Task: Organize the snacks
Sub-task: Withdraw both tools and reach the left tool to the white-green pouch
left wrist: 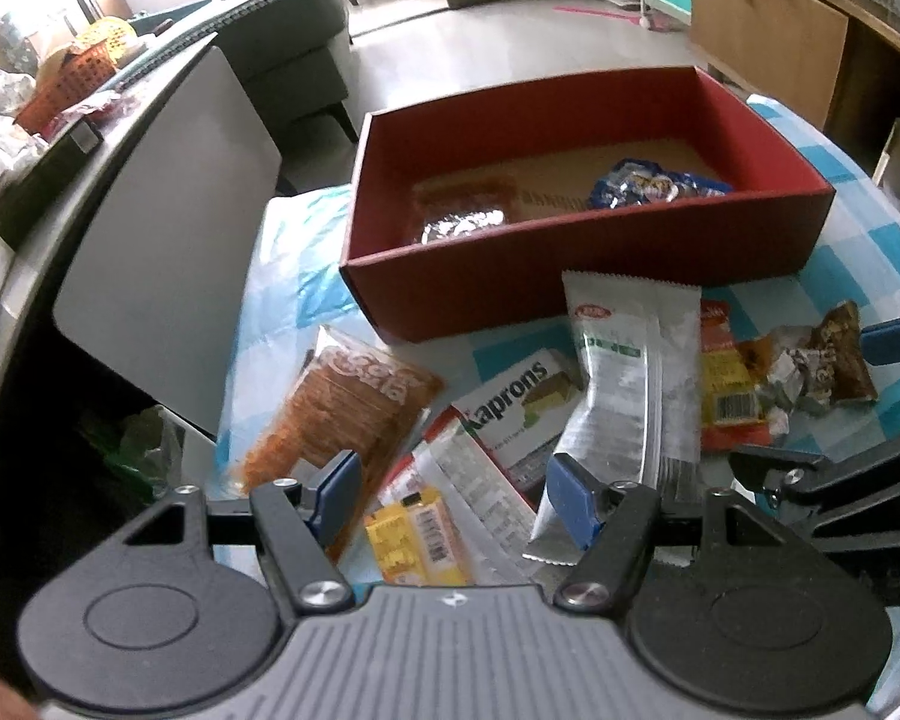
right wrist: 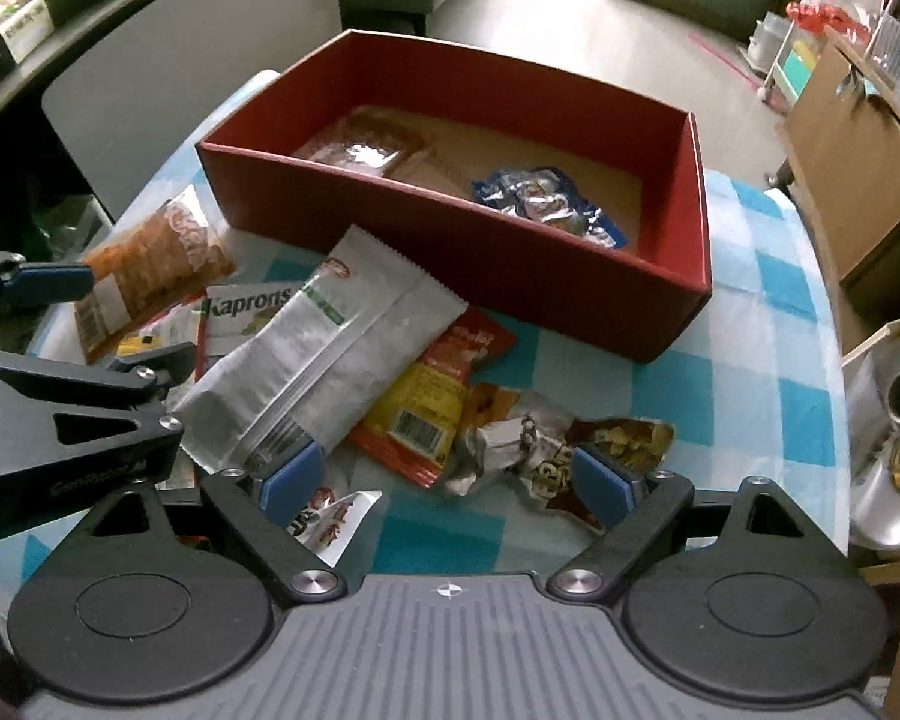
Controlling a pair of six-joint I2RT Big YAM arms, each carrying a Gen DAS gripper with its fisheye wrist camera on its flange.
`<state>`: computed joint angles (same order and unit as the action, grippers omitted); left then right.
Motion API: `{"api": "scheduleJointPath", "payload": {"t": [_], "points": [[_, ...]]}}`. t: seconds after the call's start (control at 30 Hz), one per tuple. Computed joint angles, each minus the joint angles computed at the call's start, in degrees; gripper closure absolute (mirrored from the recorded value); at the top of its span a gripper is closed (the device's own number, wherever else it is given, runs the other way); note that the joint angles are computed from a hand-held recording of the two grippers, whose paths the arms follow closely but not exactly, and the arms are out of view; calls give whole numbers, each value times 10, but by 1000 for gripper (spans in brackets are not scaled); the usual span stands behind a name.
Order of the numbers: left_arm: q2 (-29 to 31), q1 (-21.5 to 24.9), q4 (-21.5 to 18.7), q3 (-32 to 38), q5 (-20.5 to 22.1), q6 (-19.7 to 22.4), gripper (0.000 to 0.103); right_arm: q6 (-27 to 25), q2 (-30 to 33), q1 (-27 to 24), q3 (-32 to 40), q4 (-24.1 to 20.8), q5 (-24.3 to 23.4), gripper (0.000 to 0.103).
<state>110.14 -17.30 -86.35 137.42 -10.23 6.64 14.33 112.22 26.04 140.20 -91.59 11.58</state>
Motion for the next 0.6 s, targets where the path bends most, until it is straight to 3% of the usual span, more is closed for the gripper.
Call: {"api": "scheduleJointPath", "payload": {"t": [0.27,0.6], "points": [[5,-4,-12,7,14,14,39,1,-7,-10,-12,-5,-15,8],[28,0,-52,38,51,-5,34,19,-55,-33,-79,33,-17,7]]}}
